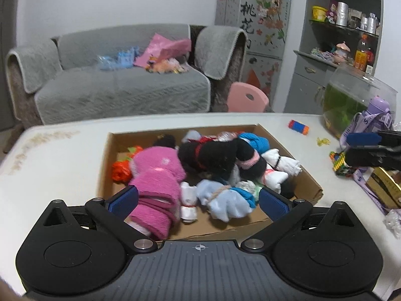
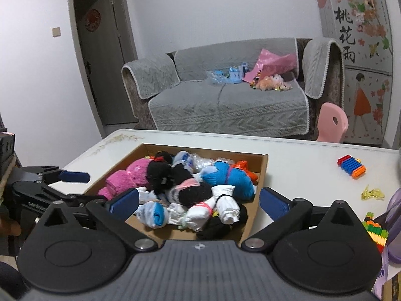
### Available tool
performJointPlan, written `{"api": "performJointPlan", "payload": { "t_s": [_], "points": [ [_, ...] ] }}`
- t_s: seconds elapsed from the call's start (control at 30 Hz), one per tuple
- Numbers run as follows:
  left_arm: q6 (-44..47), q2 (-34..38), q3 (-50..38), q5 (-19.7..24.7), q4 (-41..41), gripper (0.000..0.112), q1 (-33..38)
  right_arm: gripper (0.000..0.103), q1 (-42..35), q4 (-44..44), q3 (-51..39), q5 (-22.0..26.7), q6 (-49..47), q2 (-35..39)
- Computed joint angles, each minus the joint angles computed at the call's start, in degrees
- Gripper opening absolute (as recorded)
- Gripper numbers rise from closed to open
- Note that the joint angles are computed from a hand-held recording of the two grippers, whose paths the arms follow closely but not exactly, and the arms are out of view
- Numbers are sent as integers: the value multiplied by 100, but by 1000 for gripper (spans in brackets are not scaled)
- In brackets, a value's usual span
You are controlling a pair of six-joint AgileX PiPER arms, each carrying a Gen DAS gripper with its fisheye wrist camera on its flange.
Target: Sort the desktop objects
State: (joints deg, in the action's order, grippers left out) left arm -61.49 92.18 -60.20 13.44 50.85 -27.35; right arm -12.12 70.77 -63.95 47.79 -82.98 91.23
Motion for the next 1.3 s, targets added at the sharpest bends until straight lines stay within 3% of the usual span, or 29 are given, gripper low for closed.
{"api": "performJointPlan", "payload": {
  "t_s": [0.13, 0.17, 0.23, 0.3, 0.37, 0.4, 0.5, 0.53, 0.6, 0.67, 0.77, 0.87, 1.23, 1.3],
  "points": [
    [-1083, -337, 210, 347, 1077, 103, -227, 102, -15, 218, 400, 94, -303, -336],
    [-1631, -403, 226, 700, 1649, 103, -417, 102, -35, 291, 499, 153, -366, -421],
    [-2356, -568, 250, 1846, 2565, 103, -1033, 102, -111, 429, 701, 300, -506, -603],
    [-2341, -686, 144, 2992, 2925, 103, -1688, 102, -239, 603, 937, 517, -718, -808],
    [-2402, -833, 218, 3503, 3219, 103, -2154, 102, -384, 748, 1166, 768, -847, -1003],
    [-2532, -995, 348, 3415, 3240, 103, -2287, 102, -443, 813, 1262, 879, -883, -1081],
    [-2354, -1317, 502, 2234, 2422, 103, -1981, 102, -574, 998, 1453, 1187, -872, -1200],
    [-2441, -1293, 538, 2146, 2451, 103, -1955, 102, -558, 1037, 1528, 1194, -866, -1262],
    [-2784, -1091, 562, 2658, 2972, 103, -2183, 102, -576, 1040, 1643, 1230, -879, -1382],
    [-2475, -815, 354, 3291, 2950, 103, -2457, 102, -611, 1014, 1718, 1312, -880, -1459],
    [-2208, -804, 216, 3317, 2739, 103, -2548, 102, -622, 1002, 1834, 1355, -906, -1544],
    [-2246, -637, 183, 3805, 2988, 103, -2734, 102, -675, 1033, 1947, 1408, -949, -1588],
    [-2236, -819, 87, 3743, 2812, 103, -2584, 102, -653, 1009, 2041, 1340, -910, -1685],
    [-2252, -795, 73, 3911, 2871, 103, -2645, 102, -629, 994, 2040, 1331, -882, -1693]
  ]
}}
